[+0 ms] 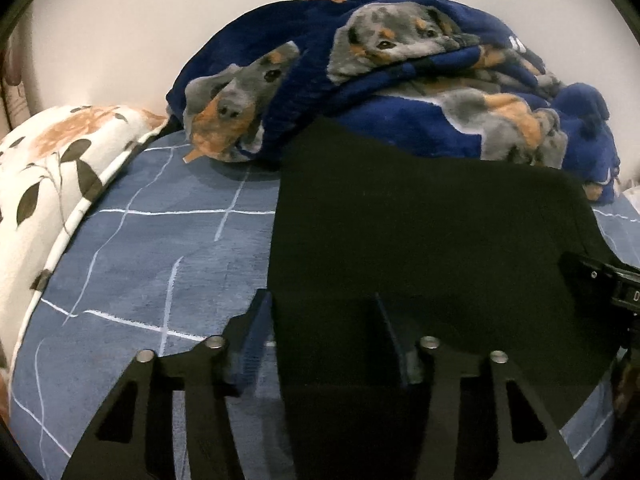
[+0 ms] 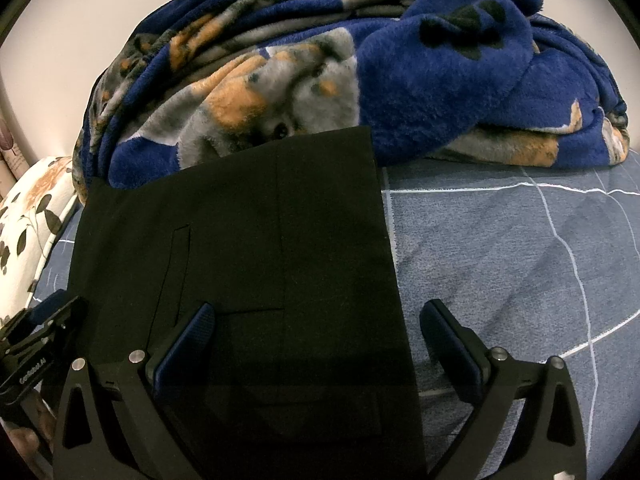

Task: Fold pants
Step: 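Lay the folded trousers flat on the sheet beside the blanket with both grippers, then open both grippers to release the trousers and lift away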

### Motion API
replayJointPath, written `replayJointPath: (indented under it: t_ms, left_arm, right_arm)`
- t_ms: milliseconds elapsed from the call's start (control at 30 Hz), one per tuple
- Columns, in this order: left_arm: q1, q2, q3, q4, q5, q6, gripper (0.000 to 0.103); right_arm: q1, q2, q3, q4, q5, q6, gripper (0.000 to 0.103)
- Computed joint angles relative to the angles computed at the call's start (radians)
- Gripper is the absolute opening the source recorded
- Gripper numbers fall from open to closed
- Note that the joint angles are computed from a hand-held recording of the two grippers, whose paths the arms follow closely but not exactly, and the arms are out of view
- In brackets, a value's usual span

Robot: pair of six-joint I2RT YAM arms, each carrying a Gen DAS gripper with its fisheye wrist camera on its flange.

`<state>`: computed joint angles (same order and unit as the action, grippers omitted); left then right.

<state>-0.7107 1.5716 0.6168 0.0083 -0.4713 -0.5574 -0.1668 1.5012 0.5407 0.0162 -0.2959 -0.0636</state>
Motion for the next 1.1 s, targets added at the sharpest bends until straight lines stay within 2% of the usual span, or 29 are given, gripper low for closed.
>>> replayJointPath:
  t_ms: [33,67,100,1100]
  left_arm:
    - [0.008,0.002,0.002,-0.007,0.001,-0.011,0.022]
    - [0.016,0.005,0.004,-0.011,0.009,-0.020,0.016]
    - [0.022,0.001,-0.001,-0.003,0.019,-0.020,0.016]
    - [-0.002,0.017,0.008,-0.015,-0.021,-0.023,0.015]
  right_arm:
    - [0.001,0.000,0.000,0.000,0.001,0.000,0.101]
    - [-0.001,0.000,0.000,0.000,0.000,0.000,0.101]
    - [0.000,0.000,0.000,0.001,0.000,-0.001,0.101]
    - [-0.006,0.001,0.001,-0.001,-0.003,-0.007,0.101]
